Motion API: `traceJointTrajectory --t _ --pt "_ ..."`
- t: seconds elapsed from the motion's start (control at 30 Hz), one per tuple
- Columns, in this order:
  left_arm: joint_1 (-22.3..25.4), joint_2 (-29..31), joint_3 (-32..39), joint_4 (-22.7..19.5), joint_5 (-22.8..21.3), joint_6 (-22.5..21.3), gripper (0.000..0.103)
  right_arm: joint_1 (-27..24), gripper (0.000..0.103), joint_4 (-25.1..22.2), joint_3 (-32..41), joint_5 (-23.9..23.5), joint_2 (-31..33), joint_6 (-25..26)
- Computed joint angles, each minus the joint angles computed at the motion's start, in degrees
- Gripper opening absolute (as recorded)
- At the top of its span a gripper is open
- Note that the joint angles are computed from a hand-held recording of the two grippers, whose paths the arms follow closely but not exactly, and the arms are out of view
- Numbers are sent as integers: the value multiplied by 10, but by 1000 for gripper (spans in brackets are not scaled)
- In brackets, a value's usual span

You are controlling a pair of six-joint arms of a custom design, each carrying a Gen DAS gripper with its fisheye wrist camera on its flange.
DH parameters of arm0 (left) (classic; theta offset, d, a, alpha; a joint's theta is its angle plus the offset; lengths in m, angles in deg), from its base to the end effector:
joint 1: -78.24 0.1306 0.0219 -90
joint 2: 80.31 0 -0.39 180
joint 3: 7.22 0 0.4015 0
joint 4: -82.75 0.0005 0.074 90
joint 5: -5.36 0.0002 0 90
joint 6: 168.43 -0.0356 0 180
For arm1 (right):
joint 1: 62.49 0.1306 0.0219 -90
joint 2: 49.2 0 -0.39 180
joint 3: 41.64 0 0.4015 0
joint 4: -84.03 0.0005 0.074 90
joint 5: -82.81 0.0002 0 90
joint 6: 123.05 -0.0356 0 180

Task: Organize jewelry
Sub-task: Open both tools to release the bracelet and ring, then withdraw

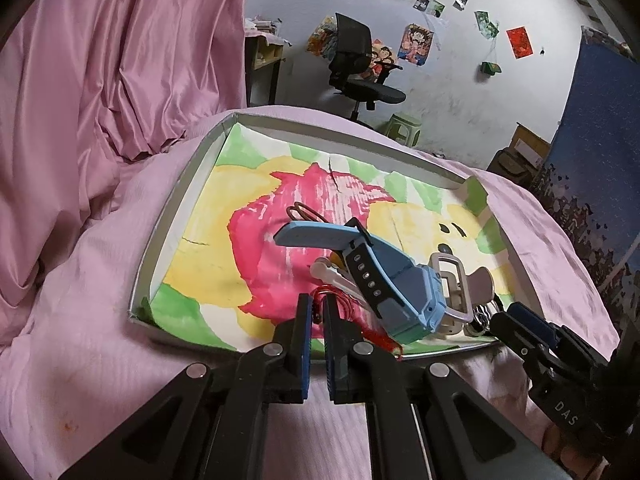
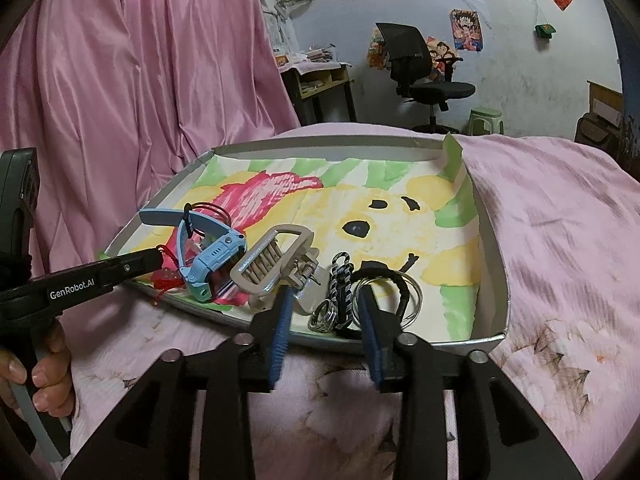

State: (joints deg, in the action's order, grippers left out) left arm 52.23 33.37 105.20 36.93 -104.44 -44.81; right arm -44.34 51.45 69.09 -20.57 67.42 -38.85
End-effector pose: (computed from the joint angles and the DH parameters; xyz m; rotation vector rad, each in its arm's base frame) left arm 0.5919 -0.2760 0.4001 -0.3138 2.3120 -0.1025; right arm 0.6447 0.2195 0.3703 -0.3707 2.2353 0.4861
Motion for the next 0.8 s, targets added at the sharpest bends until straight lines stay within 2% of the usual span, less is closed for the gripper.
traceJointTrajectory --t 0.17,0.27,0.3,0.33,0.37,0.4,0.5,0.6,0.67,0.8 --pt "-3 -8 -10 7 -7 -1 7 -2 35 13 -12 6 -10 -5" --pt "-4 -16 -22 19 -9 1 11 -2 40 30 -24 11 -19 -6" --pt "-4 -19 -26 25 -8 -1 20 -2 42 38 -29 14 -23 -5" --pt "-6 -25 -33 36 -10 -4 36 -1 43 46 -36 17 -28 -4" --pt "-8 -28 -38 42 -18 -6 45 -1 43 53 -41 20 -33 -2" --pt "-11 -34 -45 53 -33 -10 58 0 45 59 -46 24 -36 -1" --pt "-16 -45 -58 70 -47 -17 59 2 51 75 -59 34 -48 5" --pt "-18 -52 -68 81 -50 -17 59 5 52 88 -69 43 -58 8" --pt "-21 -61 -80 95 -58 -21 62 6 58 99 -81 51 -69 10" --pt "-33 -82 -107 128 -87 -39 76 9 71 126 -104 64 -90 12"
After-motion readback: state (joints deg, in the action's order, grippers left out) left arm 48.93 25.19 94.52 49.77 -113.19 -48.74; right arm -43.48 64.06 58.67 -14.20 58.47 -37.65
